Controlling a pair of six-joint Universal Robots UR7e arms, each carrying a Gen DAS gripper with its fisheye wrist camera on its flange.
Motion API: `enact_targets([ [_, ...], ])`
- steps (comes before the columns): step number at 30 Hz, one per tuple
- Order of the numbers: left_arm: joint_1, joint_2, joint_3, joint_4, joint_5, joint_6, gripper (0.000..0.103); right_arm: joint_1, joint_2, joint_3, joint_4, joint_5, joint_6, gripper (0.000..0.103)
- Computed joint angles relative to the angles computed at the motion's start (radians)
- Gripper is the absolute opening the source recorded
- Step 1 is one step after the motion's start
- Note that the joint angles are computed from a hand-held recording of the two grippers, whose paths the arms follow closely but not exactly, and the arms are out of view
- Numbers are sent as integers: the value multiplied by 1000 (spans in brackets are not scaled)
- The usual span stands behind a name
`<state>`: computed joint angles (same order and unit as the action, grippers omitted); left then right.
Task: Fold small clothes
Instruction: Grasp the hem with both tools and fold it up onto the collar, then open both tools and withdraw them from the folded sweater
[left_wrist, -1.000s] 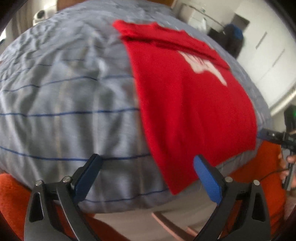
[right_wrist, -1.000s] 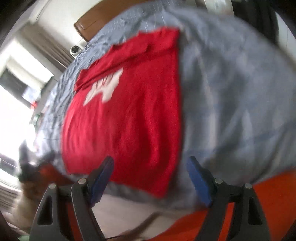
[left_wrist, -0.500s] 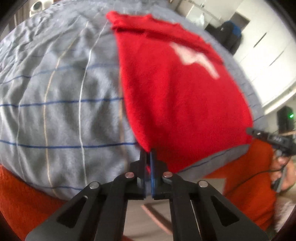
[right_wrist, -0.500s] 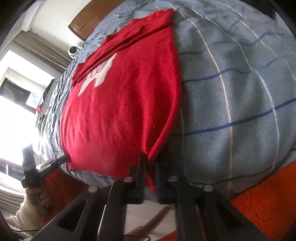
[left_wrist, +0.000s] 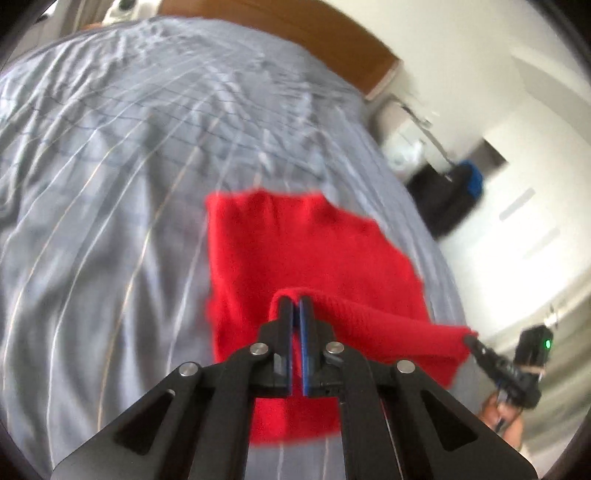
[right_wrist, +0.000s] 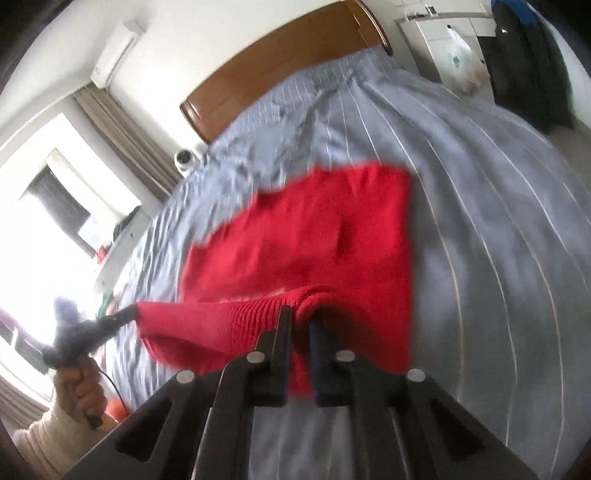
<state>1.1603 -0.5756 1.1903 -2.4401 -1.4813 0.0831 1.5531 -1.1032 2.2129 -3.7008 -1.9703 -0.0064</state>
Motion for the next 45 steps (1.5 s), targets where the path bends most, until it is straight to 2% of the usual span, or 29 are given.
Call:
enact_targets([
  [2,-8,101,-146,38,43,-15,1,-40,14,-97,78,31,-15,8],
  [5,-18,213,-294,48,132,-14,3,-80,80,-279,196,19,-48,8],
  [7,-24,274,-362,4,225,-50,20,-113,123,-370,242,54,-53,9],
  [8,-22,309,-421,26,260,-81,46,-132,138,-399,256,79,-36,12],
  [9,-19,328,-461,44,273,-115,62,-152,156,-431,267,92,0,23],
  [10,-14,325,-461,30,271,-132,62,-167,168,-446,258,94,44,45],
  [11,-8,307,-439,6,251,-134,62,-176,169,-445,236,106,78,53],
  [13,-7,253,-353,-47,217,-74,63,-193,147,-400,159,160,122,54],
  [14,-13,214,-288,-73,208,-12,65,-189,133,-379,140,169,110,54],
  [16,-21,167,-202,-91,153,78,76,-152,105,-347,148,130,21,54],
  [18,-22,113,-96,-86,79,168,94,-118,79,-308,185,137,-87,54],
  [20,-26,115,-63,-70,94,210,96,-106,63,-270,251,181,-145,56],
  [22,-32,183,-133,-22,239,188,94,-115,61,-235,330,199,-158,59],
  [23,-30,216,-180,4,315,150,81,-116,72,-225,343,151,-155,59],
  [24,-23,230,-214,17,357,101,79,-116,84,-213,341,62,-142,56],
  [25,-14,217,-217,13,358,49,79,-109,95,-192,296,-15,-125,42],
  [26,-8,184,-187,-11,340,6,82,-101,91,-148,210,-66,-109,36],
  [27,-6,154,-152,-34,323,-3,89,-84,89,-121,154,-108,-99,37],
  [29,-18,82,-54,-77,335,41,92,-29,92,-54,-5,-182,-118,51],
  [30,-29,41,15,-113,354,86,94,-4,103,-31,-77,-205,-138,64],
  [31,-39,2,86,-146,379,125,96,21,119,-13,-148,-227,-164,70],
  [34,-55,-81,283,-296,439,218,99,84,207,16,-332,-285,-227,71],
  [36,-56,-99,372,-395,472,267,100,97,264,19,-404,-287,-233,71],
  [39,-52,-74,427,-481,514,269,100,99,351,14,-486,-321,-266,71],
  [43,-39,-45,485,-706,493,342,103,69,385,8,-504,-326,-288,75],
  [45,-34,-50,484,-694,479,338,103,43,373,25,-497,-297,-239,77],
])
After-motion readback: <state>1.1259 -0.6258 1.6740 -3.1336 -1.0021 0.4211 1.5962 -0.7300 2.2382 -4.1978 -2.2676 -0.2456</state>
